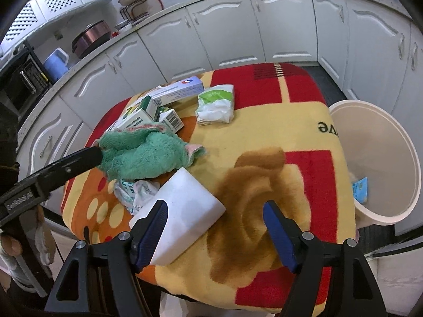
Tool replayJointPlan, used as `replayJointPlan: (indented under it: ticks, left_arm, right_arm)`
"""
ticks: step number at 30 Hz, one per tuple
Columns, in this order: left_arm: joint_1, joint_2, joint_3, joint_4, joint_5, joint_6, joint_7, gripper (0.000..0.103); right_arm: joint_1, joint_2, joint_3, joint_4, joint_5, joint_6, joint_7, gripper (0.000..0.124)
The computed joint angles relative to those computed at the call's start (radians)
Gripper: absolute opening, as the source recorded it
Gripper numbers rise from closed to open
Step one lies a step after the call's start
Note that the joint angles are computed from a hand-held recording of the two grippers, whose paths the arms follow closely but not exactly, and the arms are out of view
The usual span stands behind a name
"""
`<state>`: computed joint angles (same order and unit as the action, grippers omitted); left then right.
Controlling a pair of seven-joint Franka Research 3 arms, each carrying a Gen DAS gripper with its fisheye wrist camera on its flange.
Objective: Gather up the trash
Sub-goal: 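Grasp the green towel with the left tool while the right tool grasps a white sponge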
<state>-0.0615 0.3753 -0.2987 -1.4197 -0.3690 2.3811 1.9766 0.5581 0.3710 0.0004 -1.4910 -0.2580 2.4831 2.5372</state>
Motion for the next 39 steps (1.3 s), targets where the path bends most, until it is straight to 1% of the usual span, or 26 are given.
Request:
replayJointPlan:
  ticks: [3,5,6,7,8,9,11,14,18,21,23,24,26,28,30,32,33,36,39]
  left_arm:
    - [-0.014,0.027,-0.002,0.023,0.018,-0.005,-0.002,0.062]
    - [-0.018,0.045,-0.001,0.045,0.027,-0.017,-0.019,0.041]
    - [-0.022,0.052,0.003,0.055,0.039,-0.023,-0.030,0.020]
    - [-0.019,0.055,0.002,0.060,0.040,-0.024,-0.034,0.013]
    - [-0.009,0.058,-0.005,0.064,0.026,-0.029,-0.028,0.012]
    - [0.000,0.060,-0.010,0.070,0.014,-0.039,-0.021,0.009]
    - [0.012,0.057,-0.016,0.072,-0.004,-0.049,-0.009,0.008]
    - [0.030,0.027,-0.025,0.040,-0.049,-0.022,0.021,0.007]
    - [0.053,-0.014,-0.034,0.010,-0.130,0.005,0.079,0.006]
    - [0.060,-0.037,-0.030,-0.001,-0.177,0.018,0.109,0.006]
    - [0.066,-0.052,-0.027,-0.006,-0.210,0.022,0.127,0.006]
    - [0.067,-0.057,-0.023,-0.008,-0.221,0.025,0.134,0.006]
    - [0.070,-0.075,-0.016,-0.020,-0.245,0.043,0.150,0.006]
    - [0.072,-0.087,-0.008,-0.026,-0.263,0.047,0.160,0.006]
    - [0.070,-0.092,0.000,-0.028,-0.270,0.049,0.163,0.006]
    - [0.068,-0.097,0.006,-0.033,-0.273,0.049,0.164,0.006]
    - [0.067,-0.097,0.009,-0.036,-0.272,0.050,0.163,0.006]
    - [0.066,-0.096,0.012,-0.039,-0.278,0.043,0.161,0.006]
    - [0.064,-0.099,0.013,-0.044,-0.282,0.044,0.164,0.006]
  right_arm:
    - [0.001,-0.005,-0.001,-0.006,-0.002,-0.001,0.003,0.072]
    - [-0.003,-0.010,0.002,-0.013,0.003,0.005,0.000,0.072]
    - [-0.004,-0.011,0.003,-0.015,0.005,0.006,-0.001,0.072]
    - [-0.005,-0.010,0.005,-0.015,0.008,0.007,-0.003,0.072]
    - [-0.005,-0.009,0.006,-0.013,0.010,0.005,-0.005,0.072]
    - [-0.006,-0.006,0.009,-0.009,0.016,0.003,-0.011,0.072]
    - [-0.008,0.005,0.018,0.004,0.034,-0.002,-0.030,0.072]
    - [-0.014,0.028,0.034,0.029,0.078,0.000,-0.070,0.072]
    - [-0.022,0.072,0.052,0.085,0.161,-0.025,-0.133,0.072]
    - [-0.007,0.102,0.036,0.129,0.175,-0.038,-0.127,0.072]
    - [0.011,0.132,0.017,0.177,0.160,-0.052,-0.104,0.072]
    - [0.019,0.151,0.008,0.207,0.150,-0.068,-0.097,0.072]
    - [0.036,0.192,-0.009,0.281,0.125,-0.126,-0.085,0.072]
    - [0.048,0.220,-0.026,0.324,0.099,-0.150,-0.073,0.073]
    - [0.074,0.244,-0.056,0.366,0.036,-0.180,-0.070,0.073]
    - [0.099,0.267,-0.079,0.420,-0.038,-0.236,-0.106,0.066]
    - [0.100,0.266,-0.077,0.421,-0.047,-0.241,-0.113,0.066]
    - [0.078,0.235,-0.056,0.376,-0.013,-0.213,-0.089,0.066]
    - [0.072,0.216,-0.046,0.347,0.002,-0.217,-0.070,0.068]
